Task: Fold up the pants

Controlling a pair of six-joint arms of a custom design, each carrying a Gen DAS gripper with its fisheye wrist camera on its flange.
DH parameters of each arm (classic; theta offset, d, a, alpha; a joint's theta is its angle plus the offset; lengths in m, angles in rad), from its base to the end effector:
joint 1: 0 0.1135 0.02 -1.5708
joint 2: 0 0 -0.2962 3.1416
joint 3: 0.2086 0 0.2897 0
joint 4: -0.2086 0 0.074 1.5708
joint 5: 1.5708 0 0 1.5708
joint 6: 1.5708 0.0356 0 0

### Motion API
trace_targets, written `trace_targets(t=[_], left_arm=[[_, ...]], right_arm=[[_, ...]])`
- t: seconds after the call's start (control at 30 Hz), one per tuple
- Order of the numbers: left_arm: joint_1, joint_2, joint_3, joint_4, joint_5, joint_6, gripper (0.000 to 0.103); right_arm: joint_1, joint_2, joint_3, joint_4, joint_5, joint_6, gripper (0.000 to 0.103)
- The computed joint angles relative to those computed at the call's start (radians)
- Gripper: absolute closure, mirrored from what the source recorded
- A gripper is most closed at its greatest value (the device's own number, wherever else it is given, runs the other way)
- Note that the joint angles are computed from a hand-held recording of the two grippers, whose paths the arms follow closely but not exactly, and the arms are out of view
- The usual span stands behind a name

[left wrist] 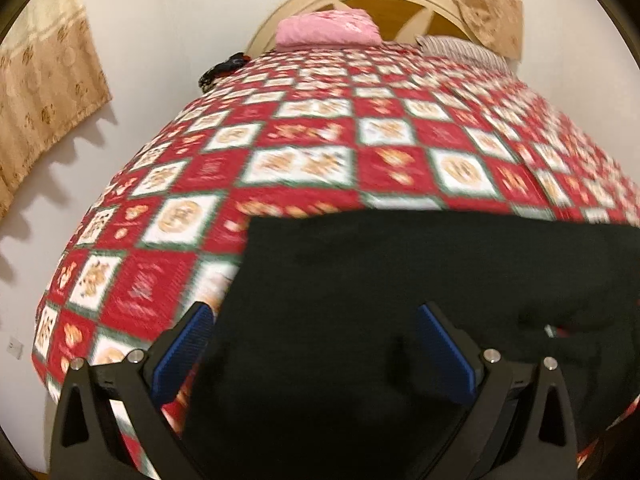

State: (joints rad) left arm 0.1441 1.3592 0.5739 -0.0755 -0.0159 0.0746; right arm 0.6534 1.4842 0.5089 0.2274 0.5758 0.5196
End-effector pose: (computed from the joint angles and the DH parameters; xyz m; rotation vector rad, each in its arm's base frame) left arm 0.2692 0.0396 0.1620 -0.0917 2.4332 0.1177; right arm 0.2334 0.1543 0.1370 0.1341 2.1737 -0.0111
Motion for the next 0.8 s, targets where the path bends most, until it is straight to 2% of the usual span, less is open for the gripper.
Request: trace_targets(t=[0.13, 0.2, 0.33, 0.43, 0.5, 0.53, 0.6, 0.8], left_arm=[[0.163, 0.202, 0.192, -0.086, 0.185, 0.031, 0.032], [0.194, 0.293, 0.269, -0.125, 0.244, 0.01, 0.042], [0.191, 0.425, 0.369, -0.175, 0.311, -0.018, 0.042], [0.163, 0.474, 0.406, -0.192, 0.302, -0.029, 0.039], [0.152, 0.481, 0.412, -0.184, 0.289, -0.023, 0.032], [0.145, 0.483, 0.415, -0.184, 0.29, -0.024, 0.028], [0.145, 0.495, 0.432, -0.193, 0.294, -0.024, 0.025], [0.15, 0.522, 0.465, -0.225, 0.31, 0.014, 0.018]], right_arm=[[-0.097, 0.004, 0.031, 0.045, -0.121, -0.116, 0.001], [-0.14, 0.025, 0.054, 0.054, -0.177, -0.155, 0.001], [-0.232, 0.136, 0.183, -0.006, -0.294, -0.287, 0.002], [-0.291, 0.249, 0.315, -0.083, -0.38, -0.39, 0.002], [-0.317, 0.332, 0.408, -0.136, -0.423, -0.45, 0.004], [-0.329, 0.374, 0.456, -0.167, -0.447, -0.475, 0.009], [-0.356, 0.446, 0.544, -0.239, -0.514, -0.516, 0.013], [-0.354, 0.621, 0.749, -0.425, -0.586, -0.653, 0.014]])
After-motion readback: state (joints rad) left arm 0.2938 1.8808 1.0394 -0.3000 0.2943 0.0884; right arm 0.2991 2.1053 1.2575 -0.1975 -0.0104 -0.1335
